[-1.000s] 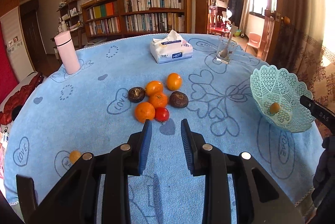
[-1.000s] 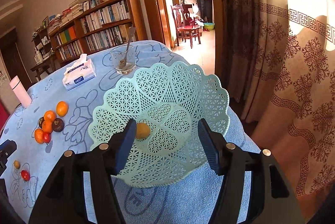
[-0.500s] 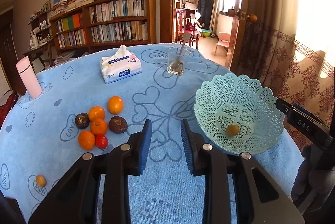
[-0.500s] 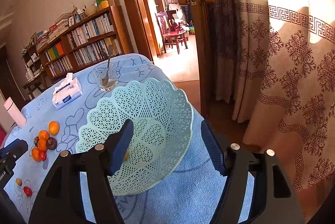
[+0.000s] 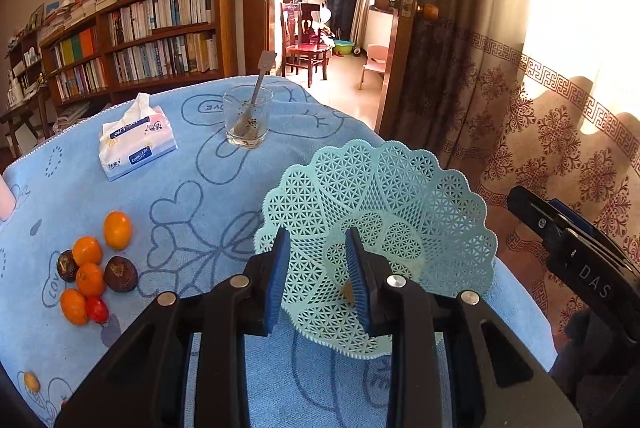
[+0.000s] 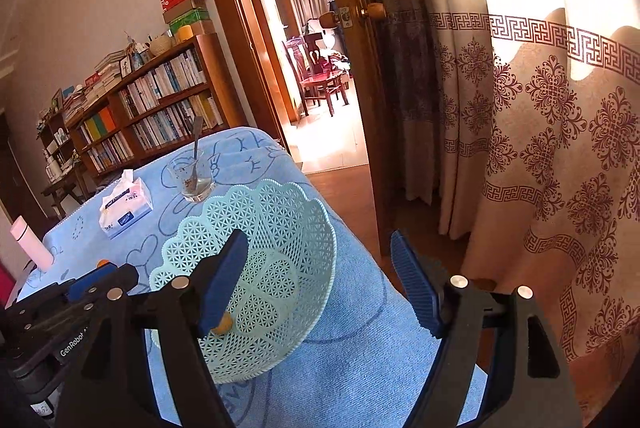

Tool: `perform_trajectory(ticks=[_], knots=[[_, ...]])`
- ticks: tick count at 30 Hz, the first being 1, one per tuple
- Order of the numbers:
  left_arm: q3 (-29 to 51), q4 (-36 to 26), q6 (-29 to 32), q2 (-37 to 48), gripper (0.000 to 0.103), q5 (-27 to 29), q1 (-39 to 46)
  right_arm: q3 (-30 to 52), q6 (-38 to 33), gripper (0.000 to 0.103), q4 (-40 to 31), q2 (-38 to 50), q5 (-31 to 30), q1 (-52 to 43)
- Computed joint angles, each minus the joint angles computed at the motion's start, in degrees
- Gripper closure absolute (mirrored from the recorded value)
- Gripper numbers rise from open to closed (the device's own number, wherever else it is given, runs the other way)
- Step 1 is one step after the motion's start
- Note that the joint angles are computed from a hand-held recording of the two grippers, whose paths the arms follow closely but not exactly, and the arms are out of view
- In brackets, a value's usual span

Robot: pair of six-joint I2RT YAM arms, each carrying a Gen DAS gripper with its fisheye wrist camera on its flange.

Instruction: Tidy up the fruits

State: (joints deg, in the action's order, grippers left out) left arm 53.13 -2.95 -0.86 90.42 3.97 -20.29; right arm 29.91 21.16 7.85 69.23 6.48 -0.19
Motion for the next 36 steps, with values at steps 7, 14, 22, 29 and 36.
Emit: perform_trajectory(ticks=[7,14,22,29,36], knots=[[1.2,0.9,-1.6,1.8,0.031,2.3,-0.2,0.3,0.7,0.026,-0.5,-0.1,-0.5,-1.0],[-2.5,3.6,-2.0,-2.0,0.014,0.6,2.2,-0.1,1.4,0.021,-0.3,-0.4,-0.1,-0.4],[-4.0,4.0,-1.1,-5.2,0.011,0.8,5.7,0.0,1.6,0.021,-0.6,-0.1,1.1,2.1],[-3.9,2.6,-1.4,-6.0,0.011,0.6,7.5,-0.1,1.8,0.021,-0.7,-0.3,1.0,2.5],[-6.5,1.8,-1.5,-8.3,0.011,0.7,7.9,-0.1,1.7,0.021,-1.3,-0.8,0.5,4.2]])
